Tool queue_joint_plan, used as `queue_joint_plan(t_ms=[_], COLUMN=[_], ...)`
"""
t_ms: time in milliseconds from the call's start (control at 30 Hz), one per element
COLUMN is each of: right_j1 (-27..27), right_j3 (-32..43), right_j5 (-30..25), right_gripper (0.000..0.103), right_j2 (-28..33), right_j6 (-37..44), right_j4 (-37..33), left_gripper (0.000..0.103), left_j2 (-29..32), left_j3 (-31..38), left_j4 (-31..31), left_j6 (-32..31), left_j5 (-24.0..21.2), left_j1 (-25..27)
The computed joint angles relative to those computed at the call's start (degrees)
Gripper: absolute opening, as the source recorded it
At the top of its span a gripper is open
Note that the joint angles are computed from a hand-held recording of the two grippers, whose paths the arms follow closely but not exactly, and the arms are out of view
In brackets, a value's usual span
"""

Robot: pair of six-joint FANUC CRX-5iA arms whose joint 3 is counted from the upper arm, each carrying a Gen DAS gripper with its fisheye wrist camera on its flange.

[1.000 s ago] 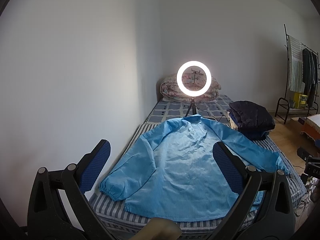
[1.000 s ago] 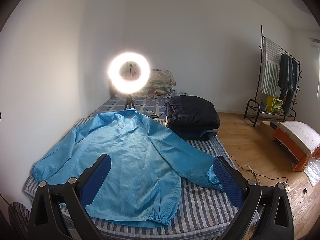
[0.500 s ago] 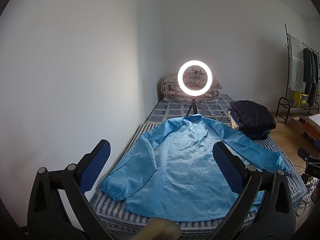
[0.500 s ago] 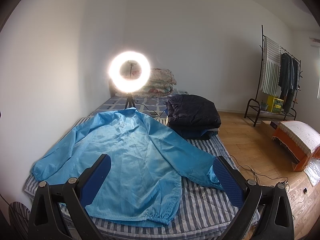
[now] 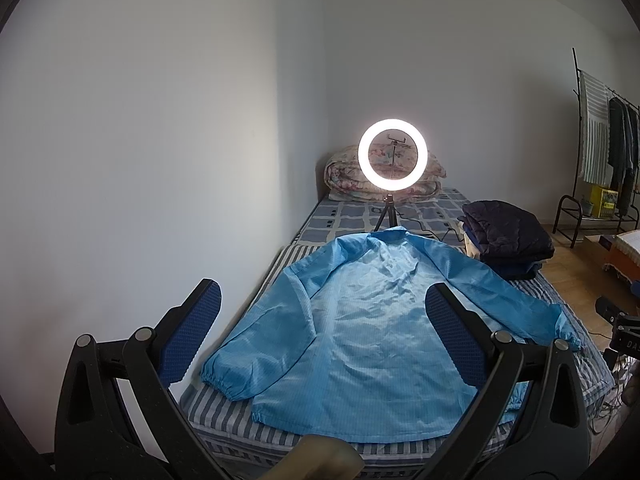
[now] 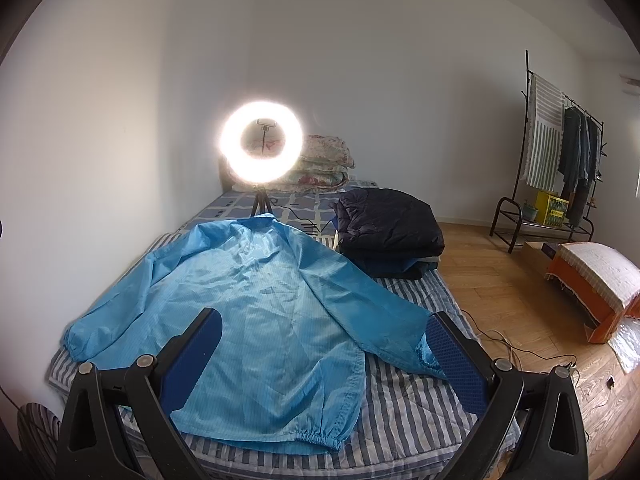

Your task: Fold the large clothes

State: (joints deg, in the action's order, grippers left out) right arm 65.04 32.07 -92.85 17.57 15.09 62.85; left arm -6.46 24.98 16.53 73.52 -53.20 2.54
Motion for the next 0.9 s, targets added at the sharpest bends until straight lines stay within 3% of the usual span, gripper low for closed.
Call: queue_joint_plan(t_ms=[900], right_j1=[-1.0], right_j3=[5.3], right_j5=[0.5], right_gripper=[0.103], right_j2=[3.3], right_j6=[3.0], right_j4=[-1.9], left_gripper=[0.103], left_j2=[-0.2], left_j3=[-3.1], left_j4=[0.5], left_j6=[-0.7], left_j5=[1.3], left_j1=[2.0])
